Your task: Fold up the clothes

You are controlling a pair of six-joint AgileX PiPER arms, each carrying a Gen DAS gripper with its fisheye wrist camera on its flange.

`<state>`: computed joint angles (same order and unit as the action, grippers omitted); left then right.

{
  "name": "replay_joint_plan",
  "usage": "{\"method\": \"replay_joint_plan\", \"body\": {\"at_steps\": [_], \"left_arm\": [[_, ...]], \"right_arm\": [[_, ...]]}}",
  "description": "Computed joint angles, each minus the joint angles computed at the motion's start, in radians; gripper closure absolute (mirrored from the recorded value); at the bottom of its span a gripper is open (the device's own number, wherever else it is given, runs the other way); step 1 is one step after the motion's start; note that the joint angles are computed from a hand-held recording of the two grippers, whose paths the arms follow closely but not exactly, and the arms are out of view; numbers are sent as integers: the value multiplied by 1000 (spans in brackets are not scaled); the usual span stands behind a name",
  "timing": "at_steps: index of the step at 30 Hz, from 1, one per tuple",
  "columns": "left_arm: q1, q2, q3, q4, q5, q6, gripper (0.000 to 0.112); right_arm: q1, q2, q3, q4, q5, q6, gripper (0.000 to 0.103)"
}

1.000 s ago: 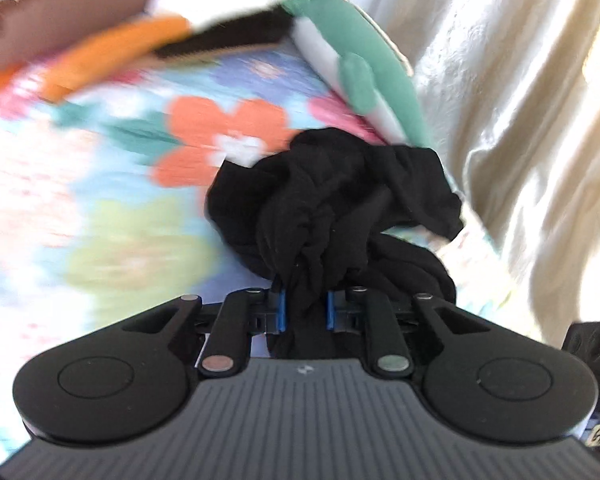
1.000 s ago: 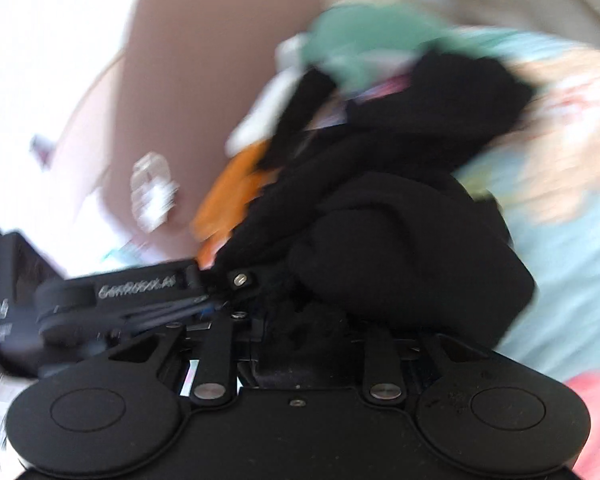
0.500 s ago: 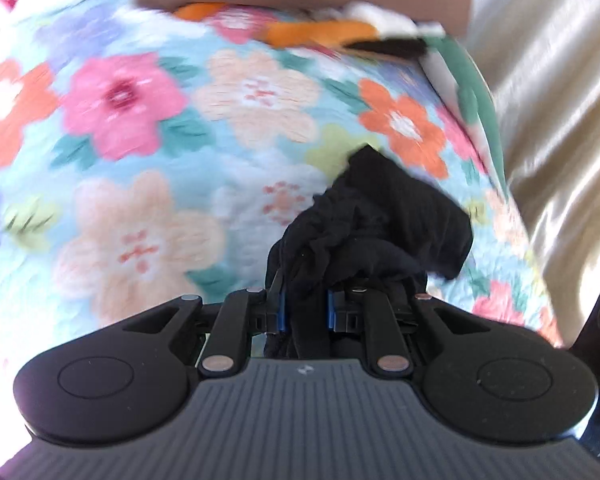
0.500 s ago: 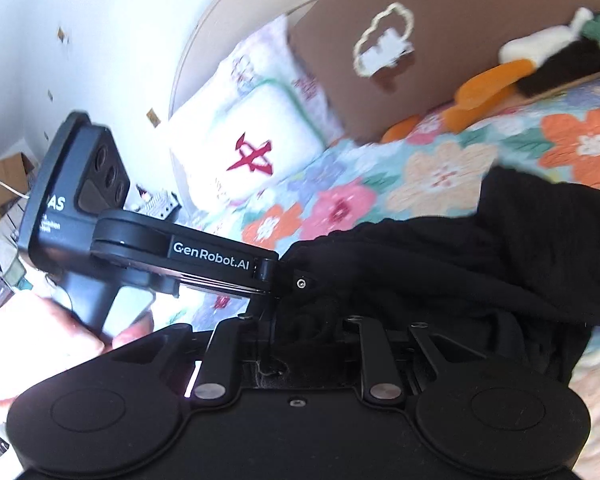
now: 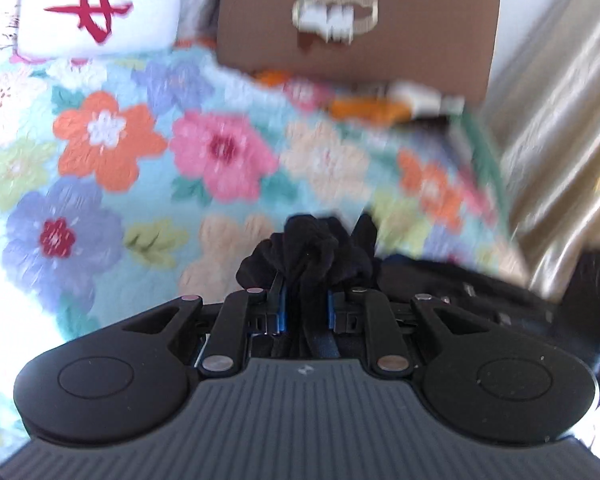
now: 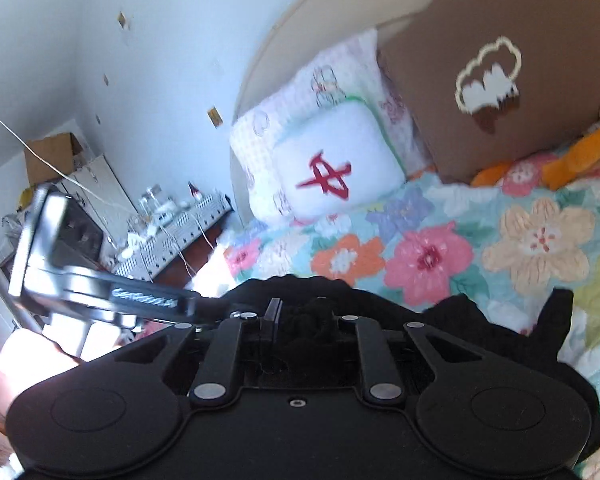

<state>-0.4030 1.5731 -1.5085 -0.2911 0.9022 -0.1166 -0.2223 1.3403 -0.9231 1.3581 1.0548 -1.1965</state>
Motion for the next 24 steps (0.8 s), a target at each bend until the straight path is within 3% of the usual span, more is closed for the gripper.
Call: {"method": "replay_joint_plan", "body": {"at_steps": [3, 6, 10, 12, 14, 17, 19, 20, 22, 24], "left_arm": [[-26, -4, 84, 107, -38, -37, 96], [27, -10, 174, 36, -66, -41, 96], [138, -40, 224, -110, 29, -35, 97], [140, -73, 218, -78, 65, -34, 98], [114, -100, 214, -26, 45, -48, 99], [106, -98, 225, -40, -47, -22, 99], [122, -86, 229, -91, -71, 20, 99], [134, -74, 221, -121, -64, 48, 99], [139, -50, 194, -98, -40, 50, 99], [151, -38, 183, -67, -26, 53, 99]], "right_arm": [[64, 44, 42, -41, -52, -35, 84], [139, 60, 96, -119, -130, 6, 84], [150, 39, 182, -142, -140, -39, 85], [144, 38, 183, -140, -136, -15, 85], [144, 13, 181, -134, -144, 8, 85], [152, -52, 187, -105, -185, -4, 85], [124, -50, 171, -117, -131, -17, 83], [108, -20, 139, -155, -70, 17, 77], [83, 37, 90, -209, 29, 84, 71], [54, 44, 85, -216, 58, 92, 62]]}}
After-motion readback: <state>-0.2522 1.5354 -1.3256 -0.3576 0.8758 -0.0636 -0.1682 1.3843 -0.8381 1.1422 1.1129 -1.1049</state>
